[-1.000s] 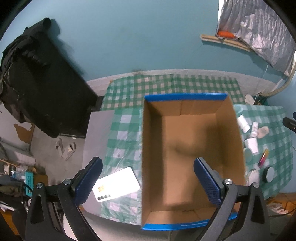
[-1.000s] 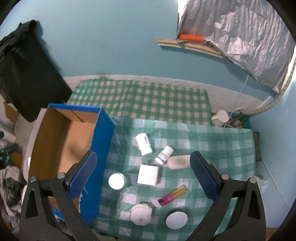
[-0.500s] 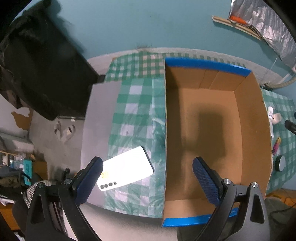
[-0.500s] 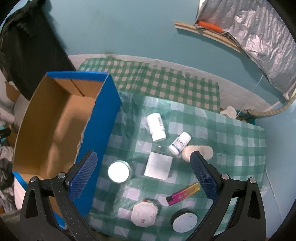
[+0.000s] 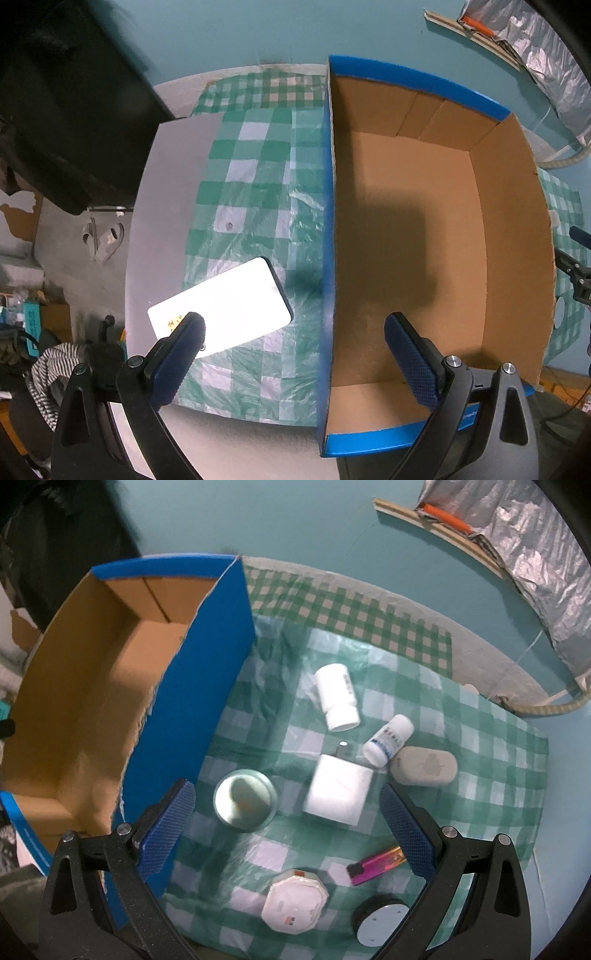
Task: Organize rigid objects
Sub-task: 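Move the right tool to the teal round tin and close on it, then carry the teal tin into the cardboard box and open the right tool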
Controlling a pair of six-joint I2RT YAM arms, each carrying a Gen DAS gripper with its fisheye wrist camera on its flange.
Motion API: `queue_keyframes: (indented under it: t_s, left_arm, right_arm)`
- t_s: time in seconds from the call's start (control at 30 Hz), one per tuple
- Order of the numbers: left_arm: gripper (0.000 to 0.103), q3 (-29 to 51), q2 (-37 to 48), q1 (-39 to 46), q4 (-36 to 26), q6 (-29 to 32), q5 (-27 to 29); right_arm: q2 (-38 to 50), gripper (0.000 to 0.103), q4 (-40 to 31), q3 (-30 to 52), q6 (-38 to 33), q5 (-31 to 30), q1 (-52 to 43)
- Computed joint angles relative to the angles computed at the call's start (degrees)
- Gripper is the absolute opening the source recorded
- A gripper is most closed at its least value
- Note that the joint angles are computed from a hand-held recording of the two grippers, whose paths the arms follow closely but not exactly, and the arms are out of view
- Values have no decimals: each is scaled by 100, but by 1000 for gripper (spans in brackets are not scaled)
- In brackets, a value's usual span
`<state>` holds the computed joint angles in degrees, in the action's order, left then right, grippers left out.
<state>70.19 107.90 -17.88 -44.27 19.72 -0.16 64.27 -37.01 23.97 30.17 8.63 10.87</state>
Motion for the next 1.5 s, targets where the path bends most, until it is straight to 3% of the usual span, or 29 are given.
queue_keyframes:
  t_s: [0.1, 0.17, 0.47, 0.8, 0.9, 1.07, 1.5]
  left_arm:
    - [98, -55, 67, 62, 88, 62, 87]
    - [85, -87, 100, 116, 135, 131, 177]
    - [39, -73, 390, 173, 134, 243, 156]
    - [27, -290, 317, 37, 296, 167, 32]
    - [23, -295, 312, 30, 267, 195, 52]
    - [18, -300, 294, 12, 194, 223, 45]
    - [16, -351, 267, 7, 196, 320, 47]
  right_arm:
    - [260, 99, 252, -82, -7, -8, 85]
    - [464, 93, 398, -99, -32, -30, 129]
    - [868, 91, 894, -182, -34, -179, 125]
    - [1171, 79, 1203, -309, 93, -260, 177]
    - [1300, 69, 1282, -309, 103, -295, 198]
    - [1342, 44, 1430, -365, 108, -379, 232]
    - [965, 44, 1099, -274, 29, -420, -49]
